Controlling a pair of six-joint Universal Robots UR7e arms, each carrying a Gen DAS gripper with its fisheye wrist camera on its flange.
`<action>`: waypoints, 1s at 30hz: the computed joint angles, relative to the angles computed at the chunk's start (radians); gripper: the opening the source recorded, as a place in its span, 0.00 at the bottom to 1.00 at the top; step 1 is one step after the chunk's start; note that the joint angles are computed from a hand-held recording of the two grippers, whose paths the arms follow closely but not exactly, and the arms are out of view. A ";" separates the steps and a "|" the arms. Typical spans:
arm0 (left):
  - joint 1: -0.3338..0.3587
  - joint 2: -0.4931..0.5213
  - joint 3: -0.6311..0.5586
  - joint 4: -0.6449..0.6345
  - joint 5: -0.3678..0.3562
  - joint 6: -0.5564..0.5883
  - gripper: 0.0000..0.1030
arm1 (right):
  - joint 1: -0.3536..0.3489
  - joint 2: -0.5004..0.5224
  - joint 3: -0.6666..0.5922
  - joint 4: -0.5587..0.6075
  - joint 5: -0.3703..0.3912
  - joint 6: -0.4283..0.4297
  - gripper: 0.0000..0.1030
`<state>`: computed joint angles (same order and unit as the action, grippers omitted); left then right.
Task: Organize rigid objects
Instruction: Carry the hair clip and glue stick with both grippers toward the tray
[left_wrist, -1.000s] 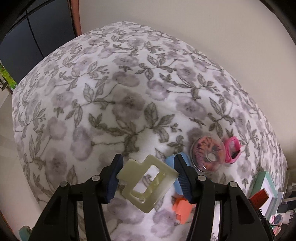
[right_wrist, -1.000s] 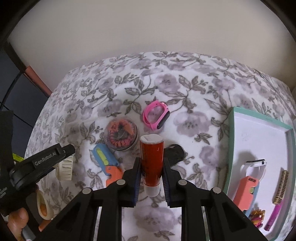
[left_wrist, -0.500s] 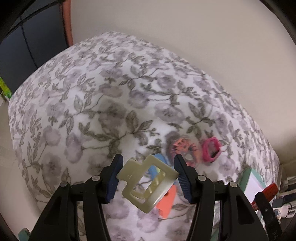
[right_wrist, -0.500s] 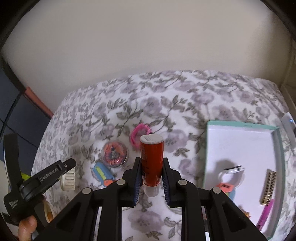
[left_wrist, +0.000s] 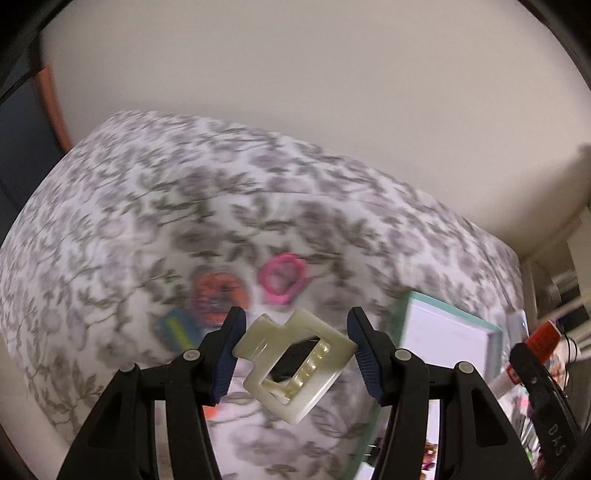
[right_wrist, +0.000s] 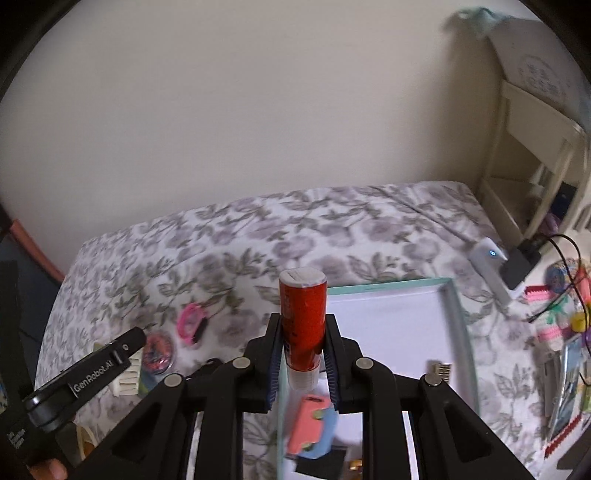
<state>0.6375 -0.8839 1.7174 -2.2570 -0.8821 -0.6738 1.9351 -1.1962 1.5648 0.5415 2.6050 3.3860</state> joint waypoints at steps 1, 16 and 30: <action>-0.005 0.016 -0.013 -0.004 -0.012 0.014 0.57 | -0.007 -0.011 0.005 0.003 0.001 0.006 0.22; -0.053 0.246 -0.152 -0.075 -0.139 0.181 0.57 | -0.108 -0.134 0.072 -0.010 0.049 0.021 0.22; -0.025 0.306 -0.153 -0.088 -0.159 0.221 0.57 | -0.225 -0.114 0.081 0.059 -0.001 0.082 0.22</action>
<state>0.6121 -0.5776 1.5647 -2.3453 -1.0414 -0.4527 1.7101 -1.3098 1.6458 0.6002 2.6039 3.4679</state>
